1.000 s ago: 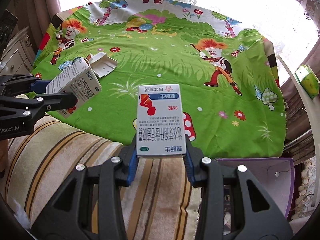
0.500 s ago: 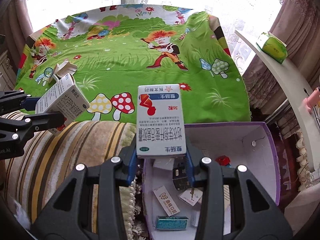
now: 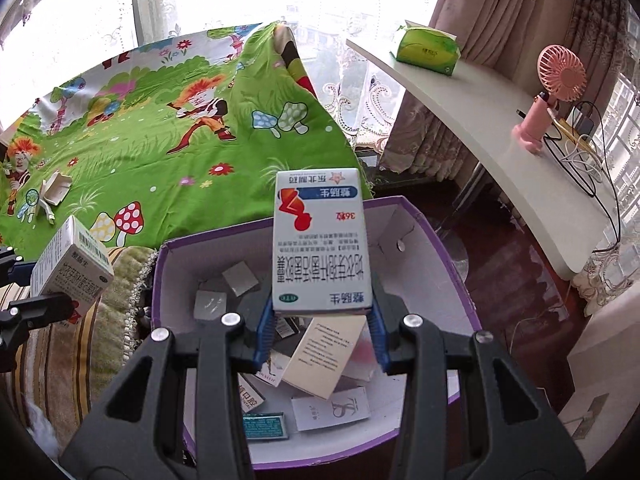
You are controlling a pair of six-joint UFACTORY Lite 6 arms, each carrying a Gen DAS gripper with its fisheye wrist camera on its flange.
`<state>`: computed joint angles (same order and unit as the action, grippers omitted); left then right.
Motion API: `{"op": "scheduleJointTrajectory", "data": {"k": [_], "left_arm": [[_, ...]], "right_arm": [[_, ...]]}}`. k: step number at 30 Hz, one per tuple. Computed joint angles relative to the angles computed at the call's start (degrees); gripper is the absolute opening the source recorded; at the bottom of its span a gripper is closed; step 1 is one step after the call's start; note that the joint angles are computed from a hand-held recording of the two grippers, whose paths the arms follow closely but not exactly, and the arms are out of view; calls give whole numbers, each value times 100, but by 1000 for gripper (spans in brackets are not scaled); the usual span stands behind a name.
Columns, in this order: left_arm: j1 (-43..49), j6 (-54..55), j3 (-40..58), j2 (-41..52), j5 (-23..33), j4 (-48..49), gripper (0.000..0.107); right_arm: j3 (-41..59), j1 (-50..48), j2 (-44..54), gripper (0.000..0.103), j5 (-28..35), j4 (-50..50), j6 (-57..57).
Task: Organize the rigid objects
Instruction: 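Lower both medicine boxes into the purple box and open both tools, then move both open tools back to the last items on the bedsheet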
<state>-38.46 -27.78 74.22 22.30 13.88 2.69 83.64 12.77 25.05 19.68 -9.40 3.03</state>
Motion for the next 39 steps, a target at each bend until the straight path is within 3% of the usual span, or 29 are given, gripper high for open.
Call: {"op": "scheduleJointTrajectory", "data": {"k": [3,6,9,16,20,25,31,39], "left_arm": [[-87,969,257,201,26,-940,49],[-148,858,288,212,12,-830,58],[-66,925,144,81,-51,-963,59],[274,-469,-411,-460,-207,409,59],[611,-1014,-824,-822,-252,996,59],[1136,-1325,-1454,-1310,-328,1428,59],[2263,228,-2314,-2015,-540,128,59],[4440,3888,-2765,-2183,-425,-2634,58]], "right_arm": [[-54,-72,-55,44,-12,-458,463],[-41,-90,-69,47,24,-608,638],[-74,-36,-102,47,8,-810,854],[-21,258,-110,47,80,-1347,1452],[79,398,-82,60,34,-1077,1291],[283,634,40,68,23,-463,828],[967,959,592,70,215,280,189],[3269,1521,2155,71,1038,831,-365]]}}
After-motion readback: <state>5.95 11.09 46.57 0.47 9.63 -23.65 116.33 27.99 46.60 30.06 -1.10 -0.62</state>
